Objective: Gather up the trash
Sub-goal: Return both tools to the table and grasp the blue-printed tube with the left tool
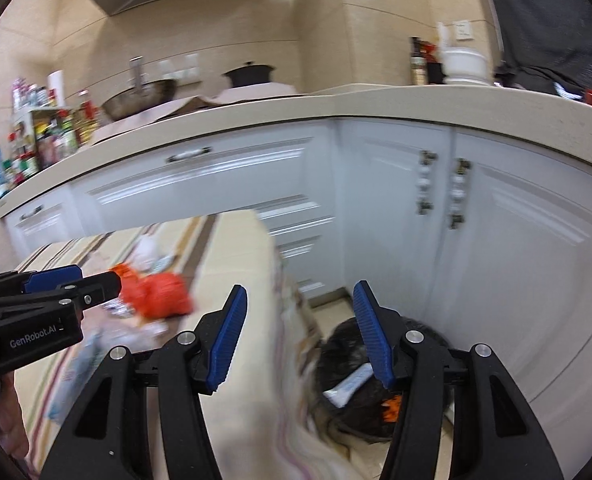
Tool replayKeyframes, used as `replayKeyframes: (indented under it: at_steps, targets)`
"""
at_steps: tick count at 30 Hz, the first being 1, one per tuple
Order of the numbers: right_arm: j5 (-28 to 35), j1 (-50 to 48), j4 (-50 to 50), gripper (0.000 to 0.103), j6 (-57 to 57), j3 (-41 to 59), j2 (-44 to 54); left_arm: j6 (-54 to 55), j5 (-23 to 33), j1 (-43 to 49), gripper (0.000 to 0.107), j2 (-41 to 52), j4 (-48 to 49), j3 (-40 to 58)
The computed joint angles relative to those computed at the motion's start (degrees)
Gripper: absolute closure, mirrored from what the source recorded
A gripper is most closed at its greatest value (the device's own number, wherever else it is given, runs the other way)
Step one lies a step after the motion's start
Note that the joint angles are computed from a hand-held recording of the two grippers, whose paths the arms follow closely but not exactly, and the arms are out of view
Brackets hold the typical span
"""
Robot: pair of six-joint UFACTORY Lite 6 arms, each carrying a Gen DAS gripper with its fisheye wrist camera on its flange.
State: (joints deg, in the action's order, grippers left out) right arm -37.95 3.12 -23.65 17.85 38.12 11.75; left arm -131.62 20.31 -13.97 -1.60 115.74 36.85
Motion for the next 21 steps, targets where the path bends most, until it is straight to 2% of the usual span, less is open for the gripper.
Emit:
replayKeyframes:
  at_steps: [4, 10, 17, 21]
  targets:
    - [-0.4, 6.5, 4.9, 0.048, -3.3, -3.4, -1.9, -1.1, -1.2, 5.6, 0.049, -7.8, 2.4, -8.3]
    - [-2.0, 13.4, 11.8, 0.048, -8.1, -7.9, -4.0, -10.1, -3.5, 11.2, 0.049, -14.3, 13.6, -17.3]
    - [-2.4, 17.9, 17.4, 0.048, -12.1, -11.1, -5.3, -22.1, -2.7, 13.4, 0.049, -16.6, 25.2, -23.9]
    - [-2.6, 18.8, 18.8, 0.048, -13.1, -11.9, -5.6, -25.3, -1.9, 12.5, 0.049, -16.2, 27.7, -25.5]
